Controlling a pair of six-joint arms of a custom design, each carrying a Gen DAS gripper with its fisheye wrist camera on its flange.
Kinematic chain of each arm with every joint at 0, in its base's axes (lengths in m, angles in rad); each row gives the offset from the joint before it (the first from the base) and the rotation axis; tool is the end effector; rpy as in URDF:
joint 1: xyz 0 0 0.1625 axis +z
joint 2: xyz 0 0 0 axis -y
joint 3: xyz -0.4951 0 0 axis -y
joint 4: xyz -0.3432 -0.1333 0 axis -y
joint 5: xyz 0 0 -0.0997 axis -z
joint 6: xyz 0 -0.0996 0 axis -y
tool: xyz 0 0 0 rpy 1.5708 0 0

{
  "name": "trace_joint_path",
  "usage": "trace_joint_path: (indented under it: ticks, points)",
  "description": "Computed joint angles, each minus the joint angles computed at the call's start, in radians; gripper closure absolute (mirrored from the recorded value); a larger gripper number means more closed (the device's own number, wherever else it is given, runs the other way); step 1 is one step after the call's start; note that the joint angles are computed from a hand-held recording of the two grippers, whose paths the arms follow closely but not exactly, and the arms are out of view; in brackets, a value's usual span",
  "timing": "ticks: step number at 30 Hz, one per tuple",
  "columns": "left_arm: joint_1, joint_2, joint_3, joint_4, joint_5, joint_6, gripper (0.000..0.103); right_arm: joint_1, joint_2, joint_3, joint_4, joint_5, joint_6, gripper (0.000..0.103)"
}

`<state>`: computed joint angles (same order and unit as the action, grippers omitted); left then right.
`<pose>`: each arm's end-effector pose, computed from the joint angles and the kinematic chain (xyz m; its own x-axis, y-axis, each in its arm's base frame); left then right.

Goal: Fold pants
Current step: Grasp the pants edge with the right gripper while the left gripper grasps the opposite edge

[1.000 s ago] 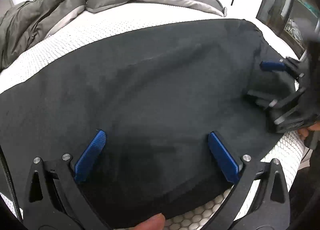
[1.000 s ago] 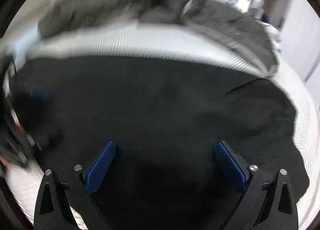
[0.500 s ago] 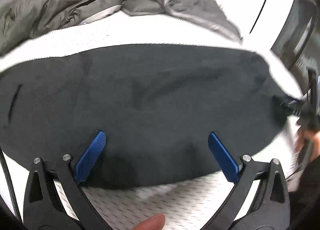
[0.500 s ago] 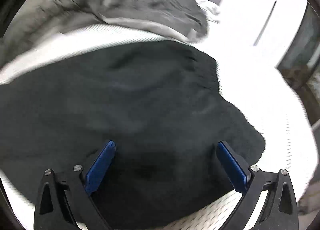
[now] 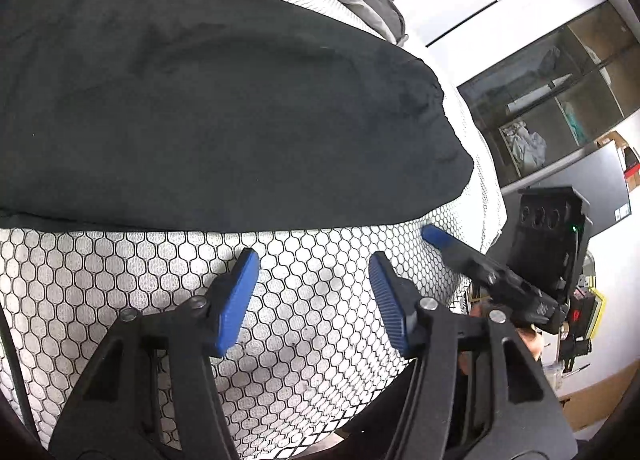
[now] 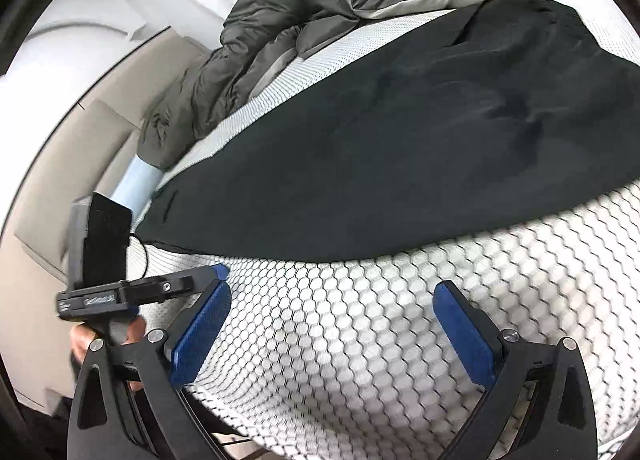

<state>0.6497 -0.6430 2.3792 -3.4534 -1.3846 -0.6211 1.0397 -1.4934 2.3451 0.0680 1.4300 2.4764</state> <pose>-0.2686 -0.3946 0.0386 -0.9594 0.2748 -0.0640 0.2822 0.9326 -0.2252 0.0030 -0.2857 0.2590 -0.9542 -0.0865 0.2862 -0.2365 0.8039 -0.5457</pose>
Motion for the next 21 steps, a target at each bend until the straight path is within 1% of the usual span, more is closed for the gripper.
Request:
trace_joint_path:
  ticks: [1, 3, 5, 6, 7, 8, 9, 10, 11, 12, 13, 15, 16, 18, 19, 20, 21]
  points:
    - [0.003, -0.001, 0.001, -0.006, -0.008, -0.007, 0.049, 0.013, 0.024, -0.013, -0.024, -0.006, 0.025, 0.000]
    - [0.016, 0.000, 0.000, -0.018, -0.013, -0.012, 0.049, 0.013, 0.088, -0.089, -0.049, -0.065, 0.104, 0.000]
    - [0.013, 0.008, 0.007, -0.038, -0.007, -0.016, 0.047, 0.008, 0.112, -0.117, -0.117, -0.128, 0.229, 0.001]
    - [0.018, 0.013, 0.005, -0.047, -0.007, -0.015, 0.045, 0.012, 0.120, -0.137, -0.138, -0.142, 0.279, 0.005]
    - [0.019, 0.021, 0.013, -0.072, -0.008, -0.021, 0.041, 0.014, 0.120, -0.136, -0.179, -0.160, 0.326, 0.009]
    - [0.025, 0.031, 0.021, -0.115, -0.012, -0.027, 0.037, 0.016, 0.125, -0.133, -0.222, -0.175, 0.367, 0.023]
    - [0.032, 0.048, 0.031, -0.178, -0.017, -0.042, 0.031, 0.017, 0.130, -0.133, -0.241, -0.176, 0.398, 0.032]
    - [0.034, 0.071, 0.043, -0.255, -0.014, -0.069, 0.027, 0.008, 0.137, -0.132, -0.258, -0.183, 0.430, 0.047]
    - [0.029, 0.092, 0.050, -0.308, 0.004, -0.097, 0.027, -0.010, 0.144, -0.126, -0.275, -0.198, 0.455, 0.062]
    - [0.028, 0.103, 0.052, -0.339, 0.019, -0.109, 0.026, -0.025, 0.142, -0.128, -0.271, -0.214, 0.477, 0.073]
    - [0.026, 0.118, 0.048, -0.363, 0.036, -0.125, 0.026, -0.040, 0.143, -0.128, -0.271, -0.236, 0.501, 0.077]
    - [0.015, 0.141, 0.034, -0.386, 0.082, -0.151, 0.026, -0.079, 0.151, -0.117, -0.280, -0.310, 0.514, 0.086]
    - [0.010, 0.152, 0.026, -0.401, 0.105, -0.163, 0.026, -0.085, 0.149, -0.112, -0.288, -0.332, 0.516, 0.087]
    - [0.007, 0.177, 0.008, -0.432, 0.149, -0.200, 0.026, -0.083, 0.144, -0.107, -0.293, -0.337, 0.506, 0.089]
    - [0.008, 0.187, 0.001, -0.447, 0.167, -0.222, 0.028, -0.077, 0.145, -0.105, -0.302, -0.335, 0.502, 0.089]
    - [0.008, 0.194, -0.003, -0.459, 0.187, -0.243, 0.033, -0.113, 0.123, -0.090, -0.284, -0.360, 0.477, 0.090]
    - [0.011, 0.198, -0.006, -0.465, 0.216, -0.273, 0.053, -0.110, 0.125, -0.098, -0.277, -0.358, 0.474, 0.090]
